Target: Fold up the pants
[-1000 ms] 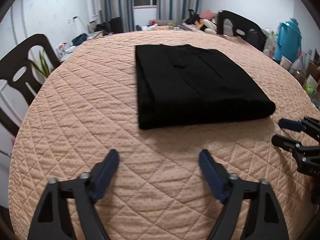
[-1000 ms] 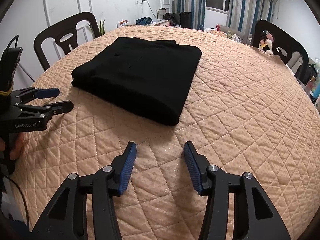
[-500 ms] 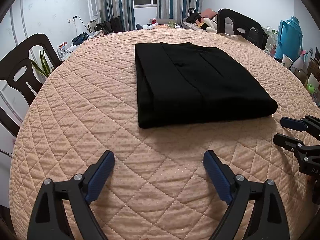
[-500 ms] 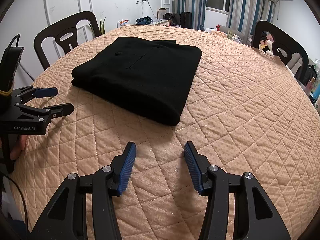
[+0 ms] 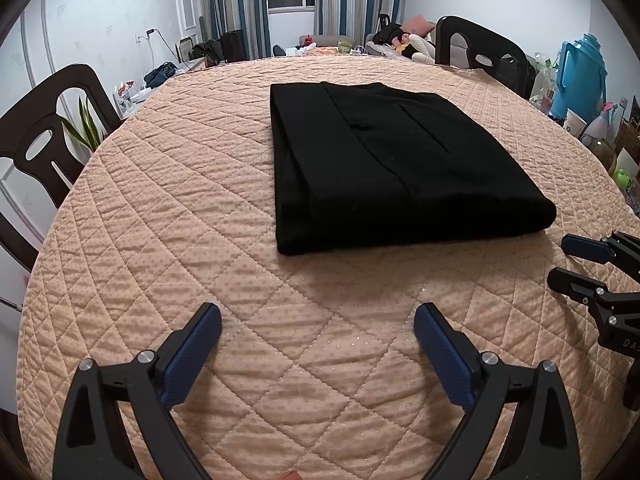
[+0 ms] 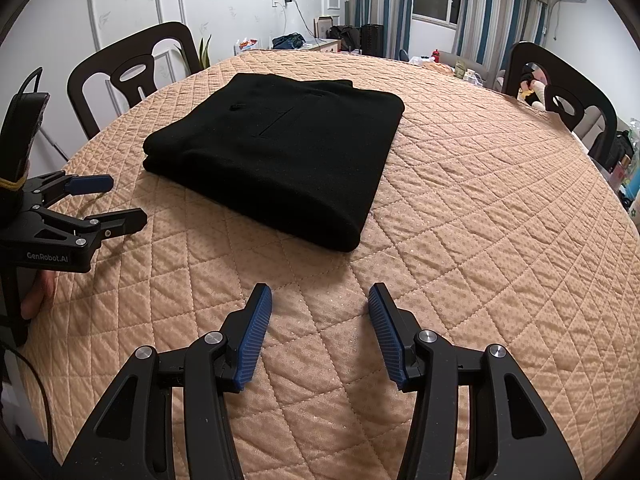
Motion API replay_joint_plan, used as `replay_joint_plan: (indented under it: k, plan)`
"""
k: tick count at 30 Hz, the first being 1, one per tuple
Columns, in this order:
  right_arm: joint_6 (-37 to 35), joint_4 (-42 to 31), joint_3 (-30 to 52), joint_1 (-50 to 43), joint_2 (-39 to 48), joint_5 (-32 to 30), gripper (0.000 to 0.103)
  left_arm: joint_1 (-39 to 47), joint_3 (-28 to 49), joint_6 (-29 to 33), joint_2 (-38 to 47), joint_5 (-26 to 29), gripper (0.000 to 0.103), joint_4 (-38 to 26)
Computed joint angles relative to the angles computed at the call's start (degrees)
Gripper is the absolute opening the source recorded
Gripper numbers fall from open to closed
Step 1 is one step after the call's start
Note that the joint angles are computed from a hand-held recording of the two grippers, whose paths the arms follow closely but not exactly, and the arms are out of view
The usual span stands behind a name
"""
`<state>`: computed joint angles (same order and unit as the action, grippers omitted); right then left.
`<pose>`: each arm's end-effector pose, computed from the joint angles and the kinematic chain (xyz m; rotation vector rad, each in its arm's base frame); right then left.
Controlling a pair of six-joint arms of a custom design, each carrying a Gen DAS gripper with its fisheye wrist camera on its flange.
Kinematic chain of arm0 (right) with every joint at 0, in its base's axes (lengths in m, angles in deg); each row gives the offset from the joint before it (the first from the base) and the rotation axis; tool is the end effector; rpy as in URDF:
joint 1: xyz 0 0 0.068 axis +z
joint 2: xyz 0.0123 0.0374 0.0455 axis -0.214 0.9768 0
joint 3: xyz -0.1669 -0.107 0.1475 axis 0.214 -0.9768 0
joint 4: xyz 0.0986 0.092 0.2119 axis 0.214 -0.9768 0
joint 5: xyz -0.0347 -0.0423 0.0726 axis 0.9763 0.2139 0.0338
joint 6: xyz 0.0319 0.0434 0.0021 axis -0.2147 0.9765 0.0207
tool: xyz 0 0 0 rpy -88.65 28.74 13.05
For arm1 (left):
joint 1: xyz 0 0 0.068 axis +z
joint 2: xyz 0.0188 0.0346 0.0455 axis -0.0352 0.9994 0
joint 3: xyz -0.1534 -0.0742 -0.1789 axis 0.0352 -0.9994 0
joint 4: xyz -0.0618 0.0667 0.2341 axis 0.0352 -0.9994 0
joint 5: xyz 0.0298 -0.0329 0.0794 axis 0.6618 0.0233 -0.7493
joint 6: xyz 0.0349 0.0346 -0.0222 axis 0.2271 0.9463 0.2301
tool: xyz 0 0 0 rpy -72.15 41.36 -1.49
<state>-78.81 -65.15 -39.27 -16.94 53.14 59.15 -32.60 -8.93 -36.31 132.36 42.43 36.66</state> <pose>0.2771 -0.0046 0.1304 -1.0667 2.2829 0.3557 0.2092 -0.1046 0.1095 -0.4311 2.4535 0.1205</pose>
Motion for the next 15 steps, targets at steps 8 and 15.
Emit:
replay_joint_plan:
  k: [8,15]
  plan:
    - [0.0,0.0,0.0,0.0,0.0,0.0,0.051,0.4,0.1,0.1,0.4,0.2,0.102,0.1]
    - [0.0,0.0,-0.1,0.0,0.0,0.0,0.051,0.6,-0.1,0.2,0.3,0.3,0.103,0.2]
